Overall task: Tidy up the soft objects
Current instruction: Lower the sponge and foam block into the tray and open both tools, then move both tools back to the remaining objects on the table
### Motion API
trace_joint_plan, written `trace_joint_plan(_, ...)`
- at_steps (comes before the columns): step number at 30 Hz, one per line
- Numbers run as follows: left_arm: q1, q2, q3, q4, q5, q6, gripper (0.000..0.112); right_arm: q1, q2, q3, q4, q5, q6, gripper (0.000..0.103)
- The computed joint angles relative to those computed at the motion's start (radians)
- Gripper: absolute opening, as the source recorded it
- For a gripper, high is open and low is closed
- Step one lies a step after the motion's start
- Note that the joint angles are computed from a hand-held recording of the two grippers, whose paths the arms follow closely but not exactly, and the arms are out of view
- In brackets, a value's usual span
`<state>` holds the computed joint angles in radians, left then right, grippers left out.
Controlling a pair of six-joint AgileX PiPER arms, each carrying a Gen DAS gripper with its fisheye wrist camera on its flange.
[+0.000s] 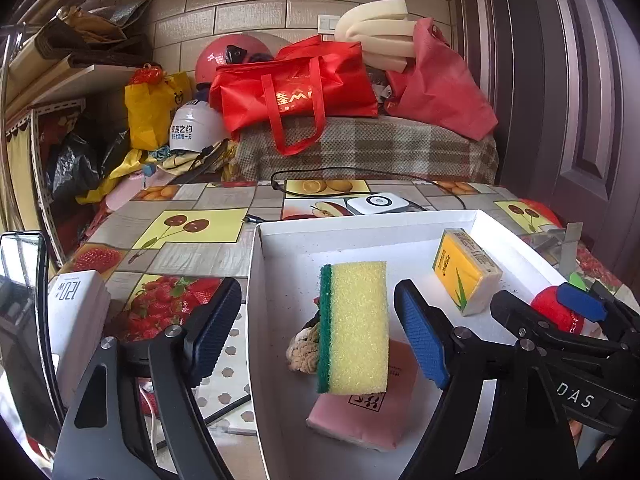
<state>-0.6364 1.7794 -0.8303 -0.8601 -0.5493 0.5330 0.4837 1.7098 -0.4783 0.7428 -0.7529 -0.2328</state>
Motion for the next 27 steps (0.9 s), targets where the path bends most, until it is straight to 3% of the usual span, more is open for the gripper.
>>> trace_joint_plan(5,-0.015,-0.012,0.037,0.032,-0.064,-0.049,0.081,0.046,0.002,0.019,0.047,-0.07,-0.012,0.095)
trace_joint_plan(8,-0.011,-0.025,0.066,0.059,-0.101,-0.107,0.089,0.071,0.0,0.042,0.063,-0.127,0.002,0.103)
trace_joint_plan(12,-0.006,-0.047,0.11,0.079,-0.148,-0.174,0.101,0.134,0.006,0.082,0.092,-0.251,0.017,0.103)
trace_joint_plan(16,-0.01,-0.074,0.158,0.102,-0.174,-0.209,0.101,0.221,0.033,0.111,0.146,-0.391,0.013,0.103)
trace_joint_plan(27,-0.078,-0.146,0.281,0.127,-0.266,-0.203,0.103,0.269,-0.002,0.215,0.171,-0.453,0.091,0.103)
